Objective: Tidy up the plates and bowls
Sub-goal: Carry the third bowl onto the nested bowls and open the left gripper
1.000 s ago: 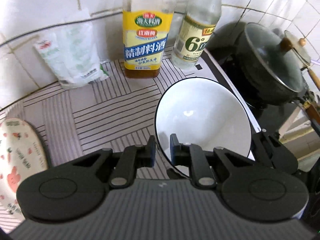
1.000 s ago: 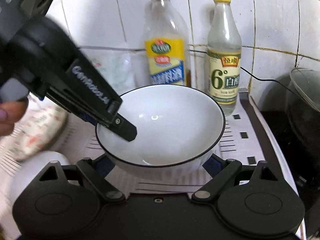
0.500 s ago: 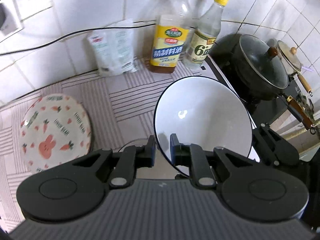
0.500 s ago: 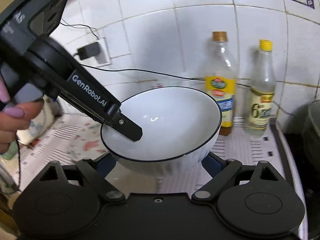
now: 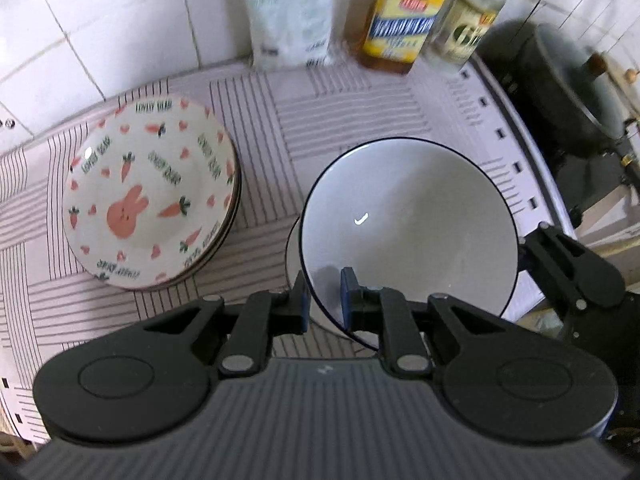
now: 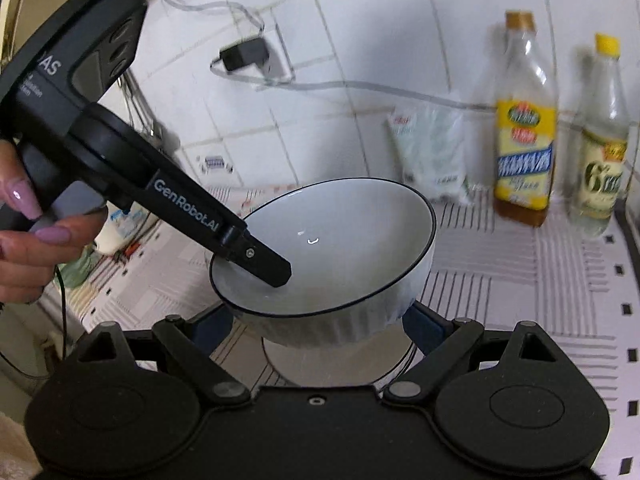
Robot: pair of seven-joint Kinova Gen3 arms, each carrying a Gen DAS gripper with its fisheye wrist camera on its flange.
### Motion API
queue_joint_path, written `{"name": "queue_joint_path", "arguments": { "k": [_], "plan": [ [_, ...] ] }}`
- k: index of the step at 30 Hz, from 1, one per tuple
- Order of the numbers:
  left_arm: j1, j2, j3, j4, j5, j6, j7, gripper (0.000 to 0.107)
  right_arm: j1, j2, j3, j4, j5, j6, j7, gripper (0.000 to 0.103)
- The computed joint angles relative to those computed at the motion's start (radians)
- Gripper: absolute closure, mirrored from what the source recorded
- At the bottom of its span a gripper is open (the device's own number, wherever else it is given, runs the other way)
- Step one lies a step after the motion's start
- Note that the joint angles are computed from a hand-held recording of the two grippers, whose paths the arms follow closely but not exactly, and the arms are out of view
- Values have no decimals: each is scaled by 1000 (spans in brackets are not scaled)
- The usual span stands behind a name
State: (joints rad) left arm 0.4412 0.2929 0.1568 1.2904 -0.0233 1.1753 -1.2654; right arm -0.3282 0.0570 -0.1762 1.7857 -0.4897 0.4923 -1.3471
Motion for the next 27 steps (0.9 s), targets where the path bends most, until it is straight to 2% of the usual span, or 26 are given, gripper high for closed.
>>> {"name": "queue_joint_path", "arguments": {
  "k": [5, 10, 14, 16, 19, 21, 23, 24, 27],
  "plan": [
    [8, 34, -4, -19, -10, 29, 10, 92, -38, 29, -2, -20, 117, 15, -106, 8],
    [38, 78, -10, -75, -47, 92, 18, 90, -35, 47, -7, -35, 143, 35, -124, 9],
    [69, 101, -19, -112, -85, 133, 29, 89, 26, 58, -89, -49, 225, 44, -189, 9],
    [75, 116, -20, -133, -89, 159, 27, 87, -21, 61, -62, -64, 306, 60, -255, 9],
    [85, 144, -26, -173, -91, 211, 38, 86, -160, 71, 45, -110, 428, 137, -287, 8],
    [96, 146, -33, -167, -100, 204, 56, 86, -230, 78, 84, -124, 508, 164, -344, 7],
    [102, 145, -34, -161, -105, 200, 63, 86, -225, 72, 56, -109, 575, 144, -397, 6],
    [103, 140, -34, -153, -106, 192, 67, 86, -195, 72, 22, -107, 587, 144, -408, 6],
    [103, 133, -33, -138, -106, 177, 72, 86, -170, 65, 5, -98, 574, 136, -417, 6]
  ]
}}
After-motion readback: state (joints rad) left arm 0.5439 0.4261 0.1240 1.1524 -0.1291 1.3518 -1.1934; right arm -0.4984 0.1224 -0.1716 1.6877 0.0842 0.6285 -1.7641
